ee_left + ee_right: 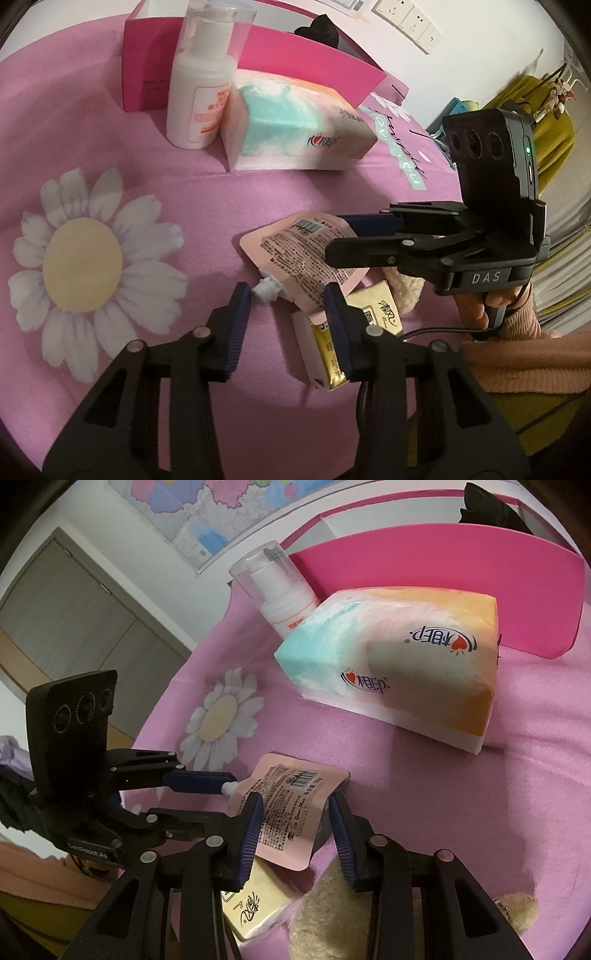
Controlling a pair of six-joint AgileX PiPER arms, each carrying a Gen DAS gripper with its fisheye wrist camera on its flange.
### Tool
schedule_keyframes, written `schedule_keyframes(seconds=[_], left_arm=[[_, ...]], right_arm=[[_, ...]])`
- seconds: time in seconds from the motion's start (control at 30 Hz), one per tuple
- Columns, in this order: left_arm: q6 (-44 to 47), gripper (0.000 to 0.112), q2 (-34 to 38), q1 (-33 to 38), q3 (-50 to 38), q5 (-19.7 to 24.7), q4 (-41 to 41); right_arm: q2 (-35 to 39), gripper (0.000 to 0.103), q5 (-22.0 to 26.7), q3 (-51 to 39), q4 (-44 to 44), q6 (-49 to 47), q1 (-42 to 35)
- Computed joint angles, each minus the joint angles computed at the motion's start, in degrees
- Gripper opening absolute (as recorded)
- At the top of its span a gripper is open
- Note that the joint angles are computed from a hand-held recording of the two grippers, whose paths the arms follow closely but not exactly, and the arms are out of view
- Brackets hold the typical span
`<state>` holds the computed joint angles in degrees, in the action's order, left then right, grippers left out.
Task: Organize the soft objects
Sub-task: 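Move the right tool down to the pink pouch on the table, then grasp the pink pouch with the right tool and lift it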
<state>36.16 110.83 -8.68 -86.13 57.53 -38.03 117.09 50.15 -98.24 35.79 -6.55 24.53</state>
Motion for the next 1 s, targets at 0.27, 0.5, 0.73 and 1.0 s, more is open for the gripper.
schedule_keyframes(seconds=[0.27,0.5,0.73,1.0], left_arm=[[-2.5,0.043,1.1,-0.1,-1.3,0.0,0.6],[-2.7,0.043,0.1,-0.3,-0.3,0.1,1.2],[-2.6,0.042,-0.3,-0.3,0.1,0.2,0.9],[-4.9,0.043,-0.7,-1.5,-0.6,-0.9,2.7]], right_arm=[[-0.8,0.023,-2.7,1.8,0.5,0.5,0.2],[-0.7,0.023,-2.9,2.3,1.6,0.0,-0.3],[0.2,0.026,-2.2,1.0,1.6,0.0,-0.2],[-1.9,0.023,-4.8,3.5,1.2,-0.2,0.4]])
